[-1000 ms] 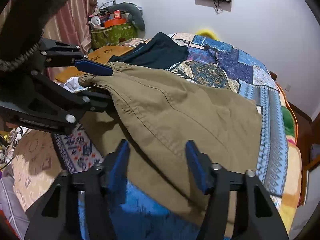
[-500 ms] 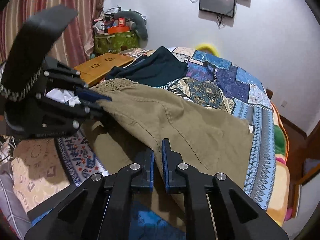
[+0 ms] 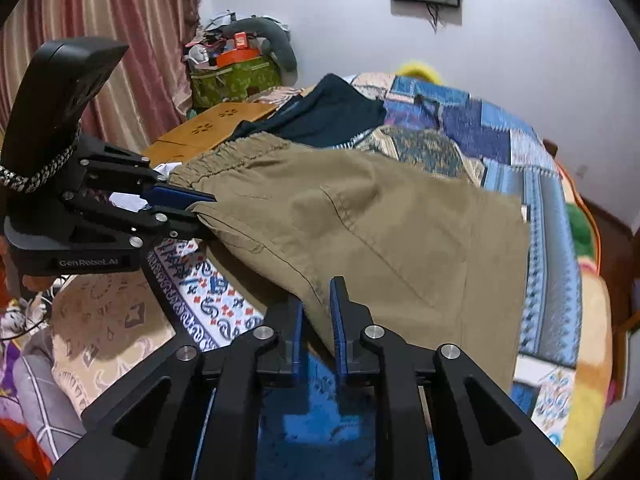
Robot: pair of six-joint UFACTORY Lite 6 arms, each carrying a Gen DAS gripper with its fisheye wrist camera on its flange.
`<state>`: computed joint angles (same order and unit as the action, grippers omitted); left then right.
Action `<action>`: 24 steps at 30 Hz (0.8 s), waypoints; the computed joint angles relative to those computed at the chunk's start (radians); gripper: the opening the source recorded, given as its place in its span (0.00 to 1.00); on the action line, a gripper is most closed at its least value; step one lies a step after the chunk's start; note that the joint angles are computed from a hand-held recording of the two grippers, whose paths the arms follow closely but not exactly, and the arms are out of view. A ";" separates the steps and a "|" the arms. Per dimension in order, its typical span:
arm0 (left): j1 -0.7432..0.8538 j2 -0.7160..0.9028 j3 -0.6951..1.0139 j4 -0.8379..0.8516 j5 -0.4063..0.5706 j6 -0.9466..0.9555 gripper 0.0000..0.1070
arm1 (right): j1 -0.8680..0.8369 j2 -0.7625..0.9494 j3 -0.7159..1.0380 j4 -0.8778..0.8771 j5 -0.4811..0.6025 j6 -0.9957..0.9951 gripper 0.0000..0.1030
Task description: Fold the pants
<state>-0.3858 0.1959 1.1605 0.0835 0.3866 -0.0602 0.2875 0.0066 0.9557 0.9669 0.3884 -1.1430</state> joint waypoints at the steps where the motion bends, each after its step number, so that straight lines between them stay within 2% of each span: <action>1: 0.007 -0.016 -0.014 -0.027 0.000 0.017 0.27 | -0.004 -0.007 -0.005 -0.010 0.006 0.011 0.17; 5: 0.050 -0.087 -0.067 -0.129 0.002 0.083 0.43 | -0.038 -0.046 -0.026 -0.033 0.065 0.050 0.30; 8: 0.092 -0.146 -0.099 -0.202 0.008 0.140 0.47 | -0.075 -0.083 -0.037 -0.022 0.121 0.052 0.31; 10: 0.127 -0.178 -0.109 -0.242 0.015 0.173 0.53 | -0.098 -0.098 -0.035 -0.003 0.148 0.046 0.31; 12: 0.167 -0.195 -0.104 -0.275 0.010 0.197 0.64 | -0.119 -0.106 -0.025 0.024 0.162 0.040 0.32; 15: 0.216 -0.175 -0.062 -0.246 0.006 0.156 0.72 | -0.147 -0.088 0.010 0.070 0.168 0.038 0.34; 20: 0.258 -0.050 0.042 -0.159 0.004 0.045 0.74 | -0.160 -0.010 0.072 0.103 0.150 0.068 0.35; 22: 0.271 0.015 0.083 -0.194 0.010 0.067 0.74 | -0.152 0.027 0.094 0.104 0.134 0.082 0.35; 24: 0.289 0.070 0.110 -0.309 0.027 0.167 0.74 | -0.144 0.060 0.105 0.109 0.128 0.089 0.35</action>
<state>-0.0969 0.2661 1.2706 -0.2260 0.4138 0.1064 0.1433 0.0666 1.0607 1.0761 0.5165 -1.0536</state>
